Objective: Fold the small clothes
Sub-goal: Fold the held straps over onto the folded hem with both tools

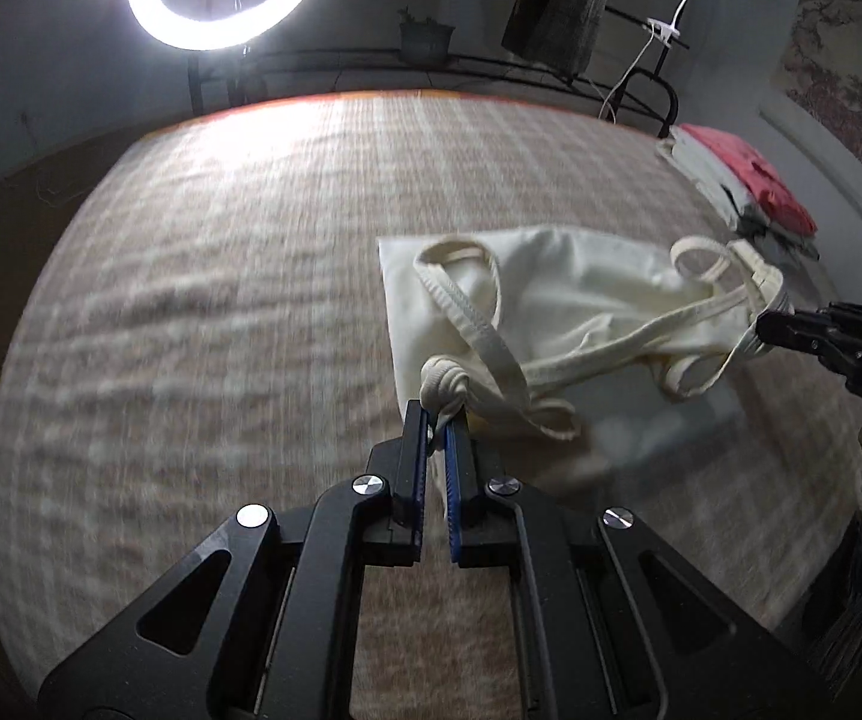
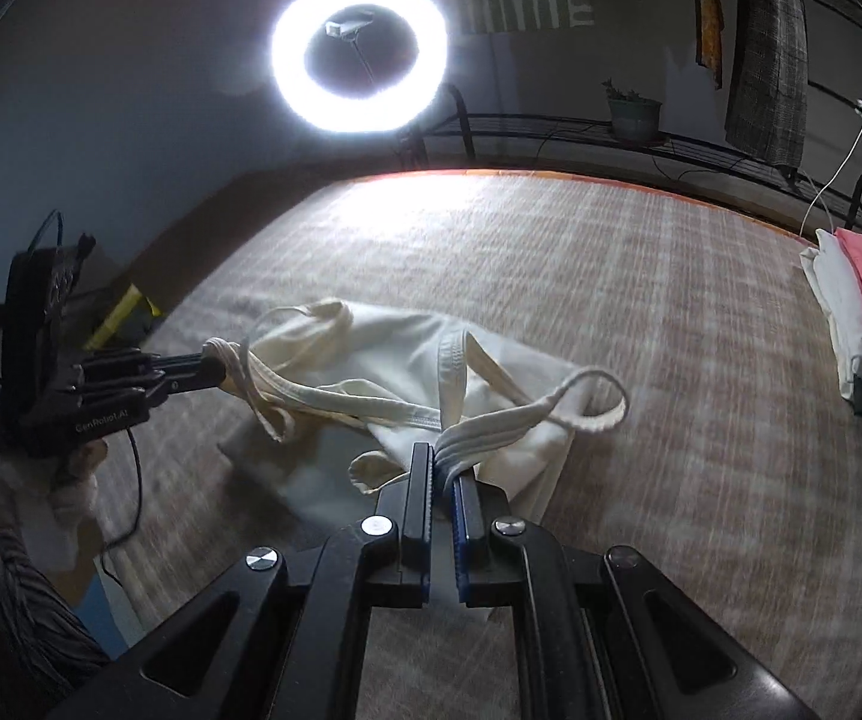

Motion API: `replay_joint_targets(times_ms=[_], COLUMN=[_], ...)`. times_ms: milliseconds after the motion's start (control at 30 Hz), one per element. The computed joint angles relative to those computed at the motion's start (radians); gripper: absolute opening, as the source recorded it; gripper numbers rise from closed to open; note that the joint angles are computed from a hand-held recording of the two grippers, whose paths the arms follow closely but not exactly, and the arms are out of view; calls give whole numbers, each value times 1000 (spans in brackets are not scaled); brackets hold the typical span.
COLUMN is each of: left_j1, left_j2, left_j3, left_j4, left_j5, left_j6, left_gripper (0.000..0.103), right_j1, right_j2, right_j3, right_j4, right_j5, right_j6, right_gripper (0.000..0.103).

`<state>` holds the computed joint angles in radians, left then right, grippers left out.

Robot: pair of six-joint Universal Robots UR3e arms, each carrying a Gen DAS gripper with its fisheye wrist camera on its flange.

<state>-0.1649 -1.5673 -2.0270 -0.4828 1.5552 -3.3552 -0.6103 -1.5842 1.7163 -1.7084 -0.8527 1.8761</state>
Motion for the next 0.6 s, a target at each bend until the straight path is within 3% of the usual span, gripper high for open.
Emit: replay_joint_targets(times_ms=[100, 233, 300, 433, 533, 600], left_j1=[-13, -24, -7, -8, -23, -31], left_j2=[27, 123, 185, 181, 97, 2], left_j3=[-31, -68, -73, -2, 92, 206], left_j4=[-46, -121, -150, -155, -136, -165], left_j5=[14, 36, 12, 2, -4, -16], left_j6=[20, 62, 81, 72, 58, 66], left_gripper=[3, 3, 3, 3, 3, 3], right_j1=[-24, -39, -56, -109, -71, -16], right_j2=[-25, -7, 1, 11, 60, 91], right_j3=[54, -5, -61, -201, -273, -284], right_j4=[-29, 67, 151, 409, 446, 393], right_j5=[-28, -120, -142, -77, -31, -24], right_j6=[-14, -37, -62, -192, -148, -79], right_gripper=[6, 27, 27, 27, 27, 27])
